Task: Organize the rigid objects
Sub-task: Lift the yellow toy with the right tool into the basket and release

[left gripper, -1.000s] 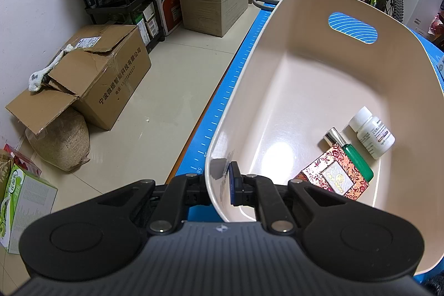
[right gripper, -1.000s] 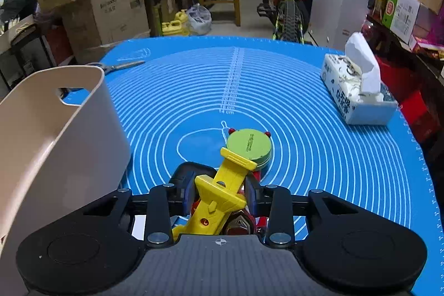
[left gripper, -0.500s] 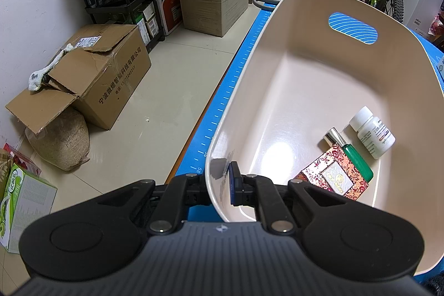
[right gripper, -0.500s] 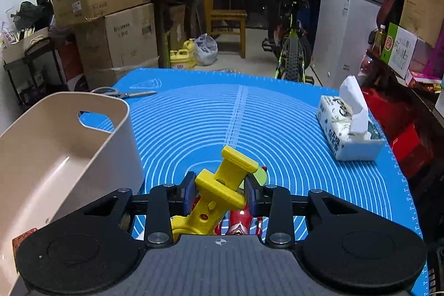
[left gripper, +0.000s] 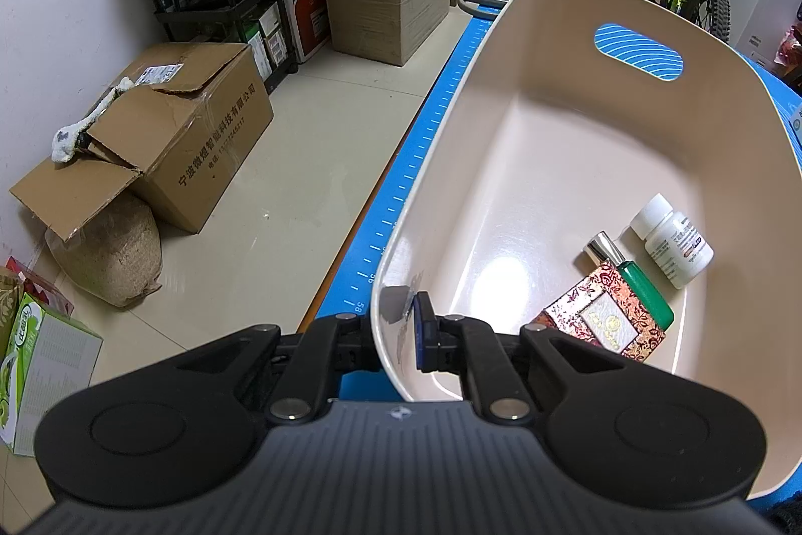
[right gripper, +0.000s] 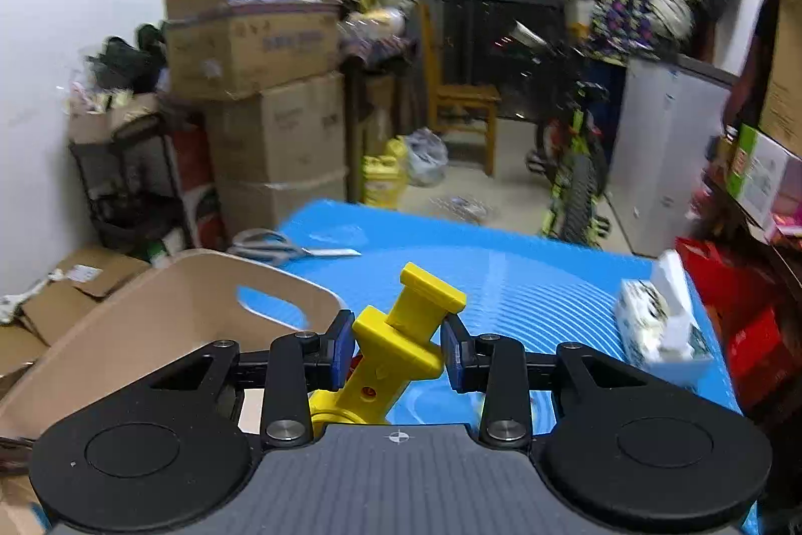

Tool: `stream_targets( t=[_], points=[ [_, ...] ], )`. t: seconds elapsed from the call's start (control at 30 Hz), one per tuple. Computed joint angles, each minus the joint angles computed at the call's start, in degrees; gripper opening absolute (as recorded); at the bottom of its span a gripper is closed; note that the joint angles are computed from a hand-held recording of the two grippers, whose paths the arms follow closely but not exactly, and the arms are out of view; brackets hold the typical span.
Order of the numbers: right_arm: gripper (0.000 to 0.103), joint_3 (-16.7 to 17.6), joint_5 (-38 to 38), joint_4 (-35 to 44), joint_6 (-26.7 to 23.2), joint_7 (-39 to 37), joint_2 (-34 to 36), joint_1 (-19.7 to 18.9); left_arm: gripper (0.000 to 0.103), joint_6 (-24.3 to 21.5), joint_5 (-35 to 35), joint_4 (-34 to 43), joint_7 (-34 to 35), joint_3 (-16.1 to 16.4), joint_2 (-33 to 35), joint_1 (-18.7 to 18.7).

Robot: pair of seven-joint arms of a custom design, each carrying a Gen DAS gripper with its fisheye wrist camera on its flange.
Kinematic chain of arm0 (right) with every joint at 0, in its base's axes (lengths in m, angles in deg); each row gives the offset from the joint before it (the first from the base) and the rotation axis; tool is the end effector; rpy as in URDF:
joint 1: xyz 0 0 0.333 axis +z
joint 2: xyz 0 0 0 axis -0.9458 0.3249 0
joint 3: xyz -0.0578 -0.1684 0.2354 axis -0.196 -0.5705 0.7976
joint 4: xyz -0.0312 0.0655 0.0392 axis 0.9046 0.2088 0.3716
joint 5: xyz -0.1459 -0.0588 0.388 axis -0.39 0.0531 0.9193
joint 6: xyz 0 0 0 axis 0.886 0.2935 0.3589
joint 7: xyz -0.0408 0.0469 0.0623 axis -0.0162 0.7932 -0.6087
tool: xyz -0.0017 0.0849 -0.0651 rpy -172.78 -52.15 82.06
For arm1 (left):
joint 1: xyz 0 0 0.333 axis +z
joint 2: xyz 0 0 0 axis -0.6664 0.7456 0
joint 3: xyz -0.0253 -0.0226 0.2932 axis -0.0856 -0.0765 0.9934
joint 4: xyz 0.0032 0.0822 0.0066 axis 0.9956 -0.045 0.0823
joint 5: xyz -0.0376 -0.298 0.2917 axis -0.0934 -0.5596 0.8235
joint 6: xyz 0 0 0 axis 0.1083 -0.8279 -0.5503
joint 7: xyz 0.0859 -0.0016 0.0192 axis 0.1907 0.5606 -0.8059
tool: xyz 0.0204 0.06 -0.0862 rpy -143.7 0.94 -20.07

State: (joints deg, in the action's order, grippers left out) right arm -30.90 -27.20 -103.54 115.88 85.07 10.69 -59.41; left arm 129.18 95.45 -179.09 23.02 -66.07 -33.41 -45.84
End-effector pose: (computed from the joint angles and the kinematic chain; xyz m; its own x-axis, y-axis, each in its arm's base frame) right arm 0.4463 0.1886 0.5409 0.2367 -0.9715 -0.0104 -0.4941 -0.1112 -0.8623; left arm 0.3832 -0.1708 0.4788 0.2686 -0.9622 -0.0443 -0.8260 -0.2064 -0.5246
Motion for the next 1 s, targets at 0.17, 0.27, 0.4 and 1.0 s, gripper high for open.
stream_targets(
  t=[0.17,0.27,0.4,1.0],
  points=[
    [0.043,-3.41,3.52,1.56,0.5,-4.34,0.69,6.75,0.013,0.0,0.03,0.04,0.02,0.06,0.04,-0.03],
    [0.043,-5.72,7.0,2.92,0.24,-7.87,2.2,11.68,0.013,-0.01,0.04,0.05,0.04,0.08,0.04,-0.04],
    [0.043,-6.55,10.76,4.55,-0.69,-11.9,4.35,15.68,0.013,-0.03,0.02,0.06,0.05,0.11,0.04,-0.06],
    [0.043,-1.52,20.47,11.46,-14.69,-19.19,13.31,16.14,0.013,-0.06,-0.05,-0.23,0.01,0.13,-0.22,-0.09]
  ],
)
